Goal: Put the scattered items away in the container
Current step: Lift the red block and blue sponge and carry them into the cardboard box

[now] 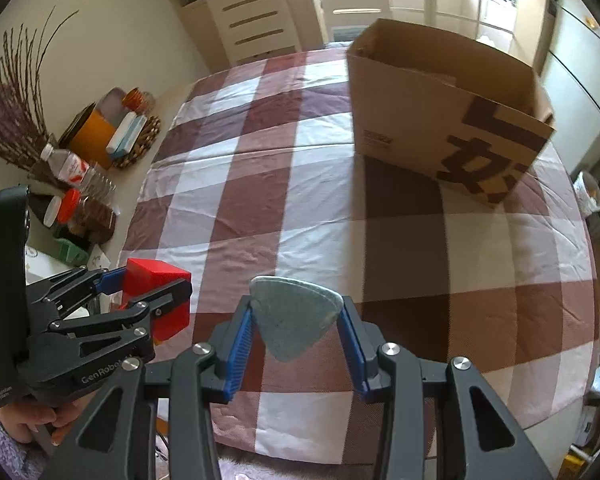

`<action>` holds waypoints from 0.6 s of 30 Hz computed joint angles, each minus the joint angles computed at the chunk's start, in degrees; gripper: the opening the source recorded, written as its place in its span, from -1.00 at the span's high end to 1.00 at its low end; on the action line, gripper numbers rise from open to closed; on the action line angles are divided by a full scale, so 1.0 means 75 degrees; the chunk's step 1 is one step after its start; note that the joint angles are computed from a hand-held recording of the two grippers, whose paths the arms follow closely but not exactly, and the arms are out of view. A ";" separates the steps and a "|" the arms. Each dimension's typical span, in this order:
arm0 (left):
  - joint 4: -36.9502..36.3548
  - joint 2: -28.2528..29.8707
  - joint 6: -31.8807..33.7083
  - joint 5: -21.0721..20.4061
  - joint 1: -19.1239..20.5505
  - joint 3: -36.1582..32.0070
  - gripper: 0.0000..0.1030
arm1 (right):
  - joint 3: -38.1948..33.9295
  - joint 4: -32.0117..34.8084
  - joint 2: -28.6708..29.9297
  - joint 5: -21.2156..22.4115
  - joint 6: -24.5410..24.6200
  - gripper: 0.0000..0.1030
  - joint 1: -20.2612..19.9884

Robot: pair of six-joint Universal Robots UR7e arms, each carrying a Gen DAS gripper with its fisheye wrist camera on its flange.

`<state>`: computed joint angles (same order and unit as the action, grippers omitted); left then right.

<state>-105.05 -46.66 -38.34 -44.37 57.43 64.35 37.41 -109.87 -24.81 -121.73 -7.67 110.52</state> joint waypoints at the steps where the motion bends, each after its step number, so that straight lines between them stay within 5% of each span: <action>1: 0.0018 0.0081 0.0077 -0.0023 -0.0014 -0.0101 0.01 | 0.0043 -0.0017 -0.0040 -0.0015 0.0022 0.18 -0.0005; 18: 0.0347 0.1323 0.1294 -0.0355 -0.0217 -0.1668 0.01 | 0.1245 -0.0791 -0.1028 -0.0357 0.0621 0.18 -0.0285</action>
<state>-102.45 -36.74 -28.63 -47.03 55.80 51.85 46.74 -115.80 -32.52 -124.41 -3.01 108.39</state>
